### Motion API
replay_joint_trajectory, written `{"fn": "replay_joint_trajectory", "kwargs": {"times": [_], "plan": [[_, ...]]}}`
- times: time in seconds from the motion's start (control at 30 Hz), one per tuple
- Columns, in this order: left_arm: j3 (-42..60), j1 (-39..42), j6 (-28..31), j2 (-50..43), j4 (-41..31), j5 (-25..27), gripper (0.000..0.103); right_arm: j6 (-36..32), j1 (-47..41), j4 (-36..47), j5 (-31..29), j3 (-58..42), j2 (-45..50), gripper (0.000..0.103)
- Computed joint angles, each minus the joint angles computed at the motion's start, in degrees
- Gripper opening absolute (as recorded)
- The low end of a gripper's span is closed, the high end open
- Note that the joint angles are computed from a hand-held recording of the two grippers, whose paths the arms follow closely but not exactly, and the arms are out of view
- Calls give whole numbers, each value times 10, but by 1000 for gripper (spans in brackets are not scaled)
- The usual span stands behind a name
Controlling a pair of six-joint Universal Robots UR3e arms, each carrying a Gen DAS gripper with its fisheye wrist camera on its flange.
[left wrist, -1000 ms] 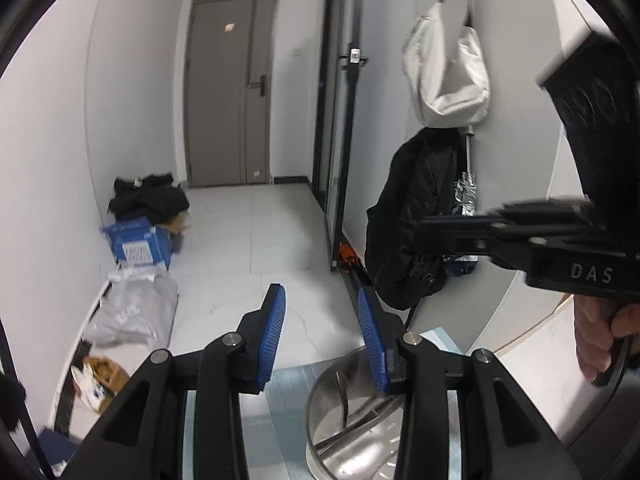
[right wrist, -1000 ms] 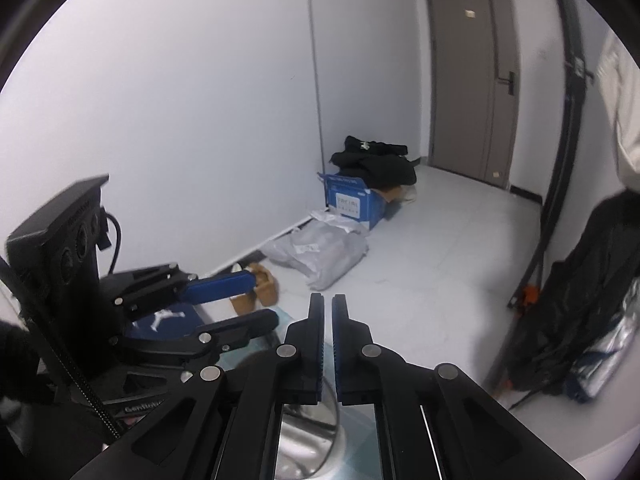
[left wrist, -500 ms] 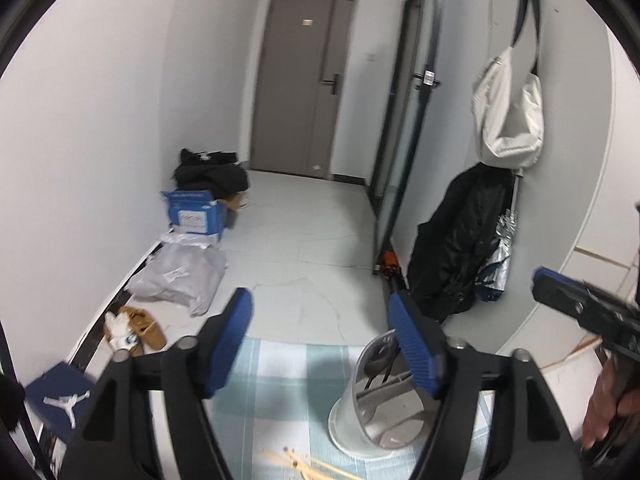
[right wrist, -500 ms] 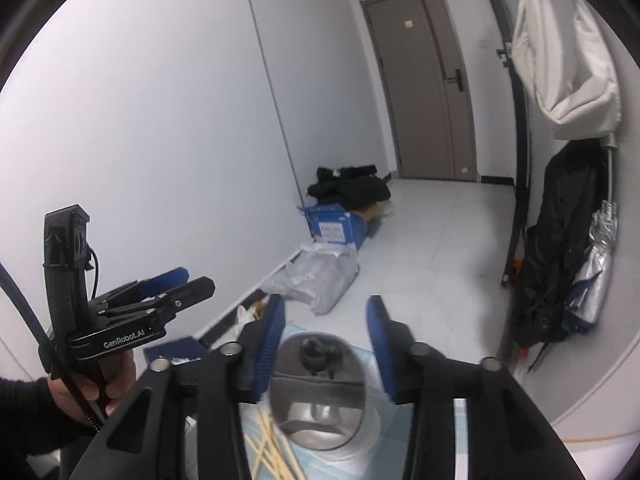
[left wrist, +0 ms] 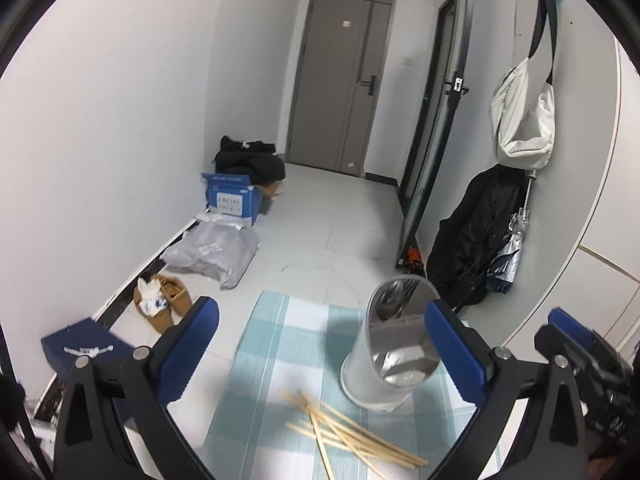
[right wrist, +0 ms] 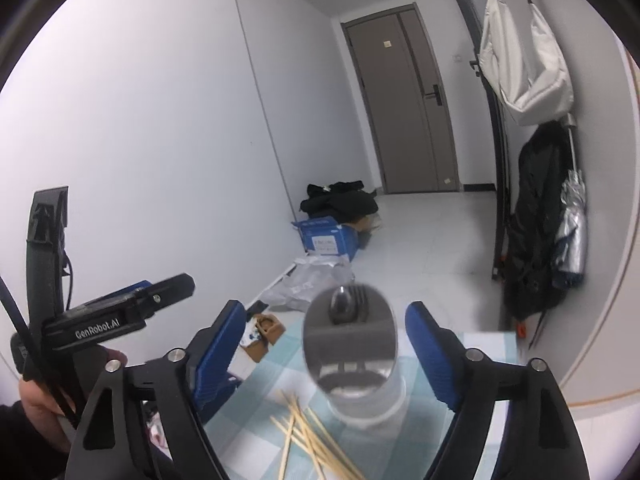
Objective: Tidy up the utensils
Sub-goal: 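Withdraw both tools from the holder back toward the chopsticks, then lower the right tool onto a wooden chopstick and close on it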
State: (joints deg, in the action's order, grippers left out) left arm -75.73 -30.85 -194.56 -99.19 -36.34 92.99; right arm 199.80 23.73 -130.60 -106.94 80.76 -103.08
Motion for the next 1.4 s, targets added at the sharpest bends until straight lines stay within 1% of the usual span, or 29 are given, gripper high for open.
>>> {"fn": "replay_joint_trajectory", "kwargs": {"times": [0.03, 0.1, 0.2, 0.27, 0.37, 0.53, 0.6, 0.8, 0.97, 1.07, 1.1, 1.13, 1.2, 1.23, 1.3, 1.4], "plan": [[-20, -2, 3, 4, 18, 2, 101, 8, 11, -8, -13, 17, -5, 86], [-52, -10, 8, 17, 34, 16, 101, 22, 30, -16, -32, 44, -14, 87], [-91, -12, 3, 31, 50, 22, 101, 51, 66, -30, -68, 80, -17, 89], [-120, -11, -2, 38, 64, 26, 101, 66, 71, -42, -67, 109, -26, 89], [-174, -7, -12, 57, 97, 32, 101, 83, 92, -52, -86, 139, -30, 89], [-230, 13, -21, 68, 109, 11, 101, 89, 112, -42, -90, 169, -20, 89], [-250, 28, -18, 76, 107, -8, 101, 94, 115, -36, -88, 177, -14, 89], [-282, 68, -30, 93, 83, -61, 101, 92, 94, -24, -41, 197, -1, 89], [-285, 95, -41, 96, 85, -73, 101, 84, 80, -23, 1, 189, 36, 88], [-281, 110, -56, 95, 81, -66, 101, 72, 67, -12, 36, 162, 75, 83], [-281, 117, -59, 96, 81, -66, 101, 67, 66, -5, 43, 148, 92, 80], [-282, 124, -63, 97, 79, -65, 101, 61, 67, 4, 51, 131, 110, 74], [-275, 131, -69, 93, 63, -55, 101, 50, 65, 28, 66, 92, 148, 67], [-275, 138, -74, 92, 57, -61, 101, 51, 65, 39, 72, 75, 165, 64], [-276, 150, -81, 89, 53, -71, 101, 50, 58, 46, 87, 54, 193, 61], [-272, 165, -87, 86, 37, -82, 101, 56, 55, 48, 76, 19, 238, 52]]}}
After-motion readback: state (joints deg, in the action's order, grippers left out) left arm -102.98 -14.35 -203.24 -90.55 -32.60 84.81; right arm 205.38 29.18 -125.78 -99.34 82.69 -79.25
